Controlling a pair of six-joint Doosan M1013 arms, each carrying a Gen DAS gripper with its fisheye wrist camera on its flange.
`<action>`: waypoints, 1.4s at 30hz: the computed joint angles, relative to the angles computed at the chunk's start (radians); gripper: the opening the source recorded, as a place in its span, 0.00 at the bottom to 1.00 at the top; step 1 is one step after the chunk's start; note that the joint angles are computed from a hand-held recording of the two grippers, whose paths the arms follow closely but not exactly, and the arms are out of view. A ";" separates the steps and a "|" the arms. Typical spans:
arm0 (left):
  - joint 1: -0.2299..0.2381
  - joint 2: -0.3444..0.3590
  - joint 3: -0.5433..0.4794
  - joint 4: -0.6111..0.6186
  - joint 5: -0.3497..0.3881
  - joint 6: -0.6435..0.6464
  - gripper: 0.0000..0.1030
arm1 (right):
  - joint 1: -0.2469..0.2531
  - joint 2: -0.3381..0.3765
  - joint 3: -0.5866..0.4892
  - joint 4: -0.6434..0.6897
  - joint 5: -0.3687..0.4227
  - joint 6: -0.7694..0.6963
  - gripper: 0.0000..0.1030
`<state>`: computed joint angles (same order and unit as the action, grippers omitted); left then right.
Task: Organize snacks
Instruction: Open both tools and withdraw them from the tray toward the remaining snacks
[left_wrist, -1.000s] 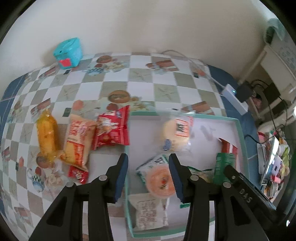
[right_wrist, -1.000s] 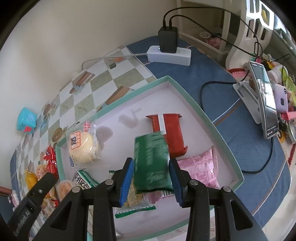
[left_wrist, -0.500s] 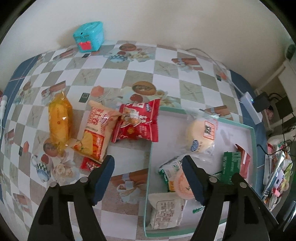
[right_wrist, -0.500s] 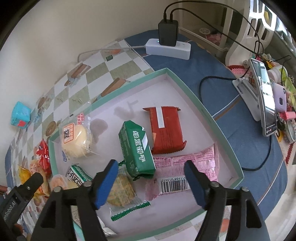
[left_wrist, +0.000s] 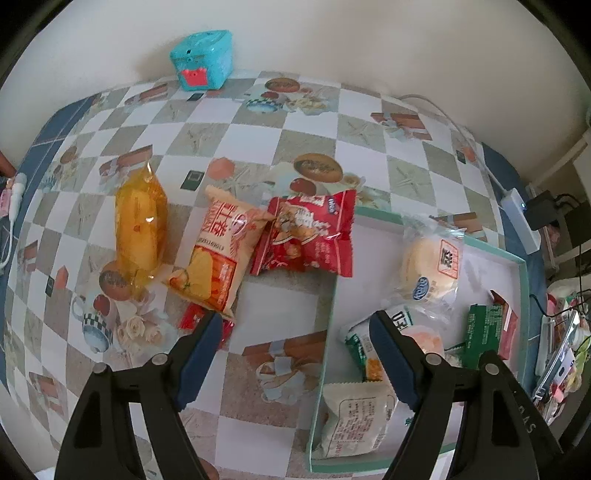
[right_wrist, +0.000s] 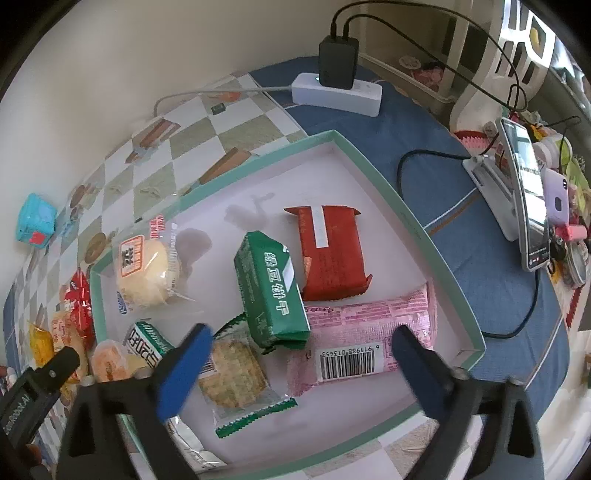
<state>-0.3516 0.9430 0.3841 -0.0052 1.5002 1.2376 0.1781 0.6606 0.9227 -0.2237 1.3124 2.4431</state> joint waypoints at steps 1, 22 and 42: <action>0.001 -0.001 0.003 -0.003 0.001 0.000 0.80 | 0.002 0.000 -0.001 -0.004 0.000 -0.001 0.99; 0.049 -0.088 0.141 0.108 -0.075 -0.058 0.93 | 0.055 0.010 -0.042 -0.024 -0.050 -0.069 0.99; 0.168 -0.170 0.276 0.195 -0.140 -0.300 0.93 | 0.117 0.044 -0.098 0.063 -0.139 -0.233 0.99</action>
